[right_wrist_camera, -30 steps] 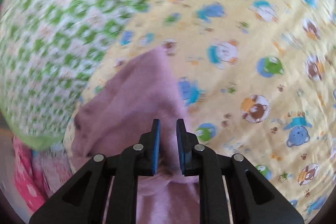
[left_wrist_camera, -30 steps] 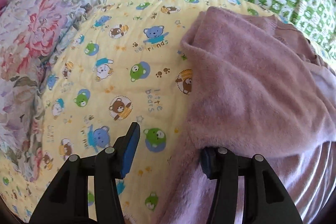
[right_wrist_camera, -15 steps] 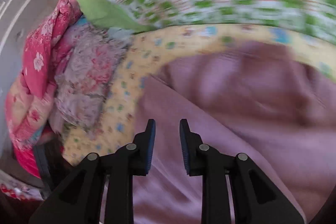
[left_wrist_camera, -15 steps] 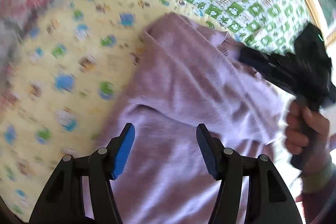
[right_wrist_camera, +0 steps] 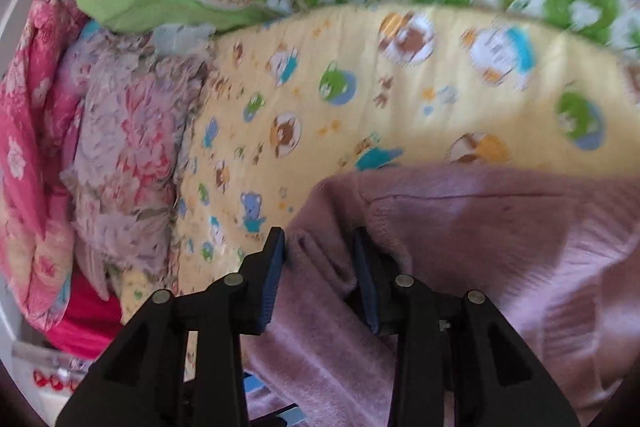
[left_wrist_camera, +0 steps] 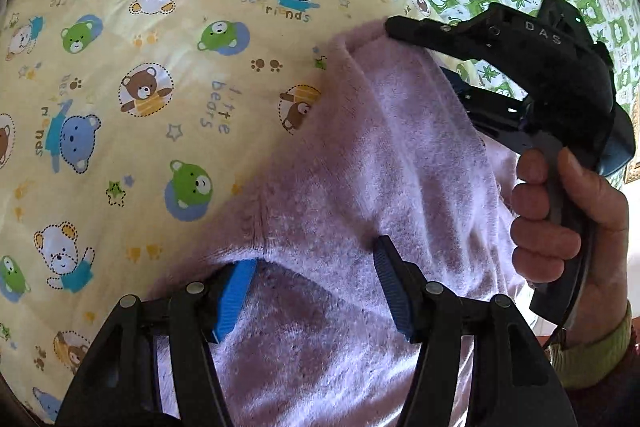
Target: Fold small clothes
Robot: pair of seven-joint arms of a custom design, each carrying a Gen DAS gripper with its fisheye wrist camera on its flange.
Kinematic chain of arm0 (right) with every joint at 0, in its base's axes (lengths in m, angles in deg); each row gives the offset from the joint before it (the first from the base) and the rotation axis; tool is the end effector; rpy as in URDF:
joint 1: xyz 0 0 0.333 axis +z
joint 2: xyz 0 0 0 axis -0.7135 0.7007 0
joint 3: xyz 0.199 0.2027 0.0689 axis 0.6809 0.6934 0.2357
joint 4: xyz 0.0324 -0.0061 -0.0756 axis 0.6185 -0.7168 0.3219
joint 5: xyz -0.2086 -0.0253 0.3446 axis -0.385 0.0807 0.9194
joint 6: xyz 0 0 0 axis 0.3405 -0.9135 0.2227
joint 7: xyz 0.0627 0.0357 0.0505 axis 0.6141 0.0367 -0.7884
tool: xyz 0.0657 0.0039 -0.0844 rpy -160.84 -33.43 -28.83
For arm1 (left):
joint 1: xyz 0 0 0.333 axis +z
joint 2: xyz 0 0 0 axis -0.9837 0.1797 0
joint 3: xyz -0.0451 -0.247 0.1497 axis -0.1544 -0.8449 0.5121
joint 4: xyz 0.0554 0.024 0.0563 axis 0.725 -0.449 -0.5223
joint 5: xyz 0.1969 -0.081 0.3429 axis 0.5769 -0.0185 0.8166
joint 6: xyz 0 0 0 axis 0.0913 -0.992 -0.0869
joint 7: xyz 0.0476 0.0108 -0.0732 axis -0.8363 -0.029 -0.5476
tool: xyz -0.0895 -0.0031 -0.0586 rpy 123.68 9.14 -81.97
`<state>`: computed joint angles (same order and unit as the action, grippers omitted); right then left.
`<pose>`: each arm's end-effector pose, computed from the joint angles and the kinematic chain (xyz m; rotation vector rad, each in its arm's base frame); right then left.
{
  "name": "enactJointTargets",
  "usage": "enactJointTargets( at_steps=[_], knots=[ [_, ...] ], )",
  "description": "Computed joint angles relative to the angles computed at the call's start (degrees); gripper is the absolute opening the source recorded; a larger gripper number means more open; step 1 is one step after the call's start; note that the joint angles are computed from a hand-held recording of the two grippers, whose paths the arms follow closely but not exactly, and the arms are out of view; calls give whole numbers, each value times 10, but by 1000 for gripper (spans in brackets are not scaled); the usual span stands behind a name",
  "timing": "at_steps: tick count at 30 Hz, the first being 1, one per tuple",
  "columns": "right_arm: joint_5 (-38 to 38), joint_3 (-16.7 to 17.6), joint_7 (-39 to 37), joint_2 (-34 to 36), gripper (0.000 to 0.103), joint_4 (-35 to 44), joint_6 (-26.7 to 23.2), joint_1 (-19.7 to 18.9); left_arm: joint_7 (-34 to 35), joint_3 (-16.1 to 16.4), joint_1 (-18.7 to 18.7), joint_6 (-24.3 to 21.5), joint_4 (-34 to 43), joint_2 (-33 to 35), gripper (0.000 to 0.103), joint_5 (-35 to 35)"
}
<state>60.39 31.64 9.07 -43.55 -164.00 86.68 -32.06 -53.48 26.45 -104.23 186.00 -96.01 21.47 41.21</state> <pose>0.6355 0.3299 0.4133 -2.3076 0.9255 0.7383 0.3228 -0.2040 0.3976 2.6265 -1.3367 0.9580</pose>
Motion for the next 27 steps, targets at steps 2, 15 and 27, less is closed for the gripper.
enactJointTargets(
  at_steps=[2,15,27],
  knots=[
    [-1,4,-9,7,25,12,-14,0,-7,-12,5,-2,5,5,60,7],
    [39,3,-85,-4,12,-12,96,18,-32,-52,65,-34,23,9,28,89],
    [232,-48,-194,-214,47,-251,127,-108,3,-33,16,-74,12,-53,38,89]
  ],
)
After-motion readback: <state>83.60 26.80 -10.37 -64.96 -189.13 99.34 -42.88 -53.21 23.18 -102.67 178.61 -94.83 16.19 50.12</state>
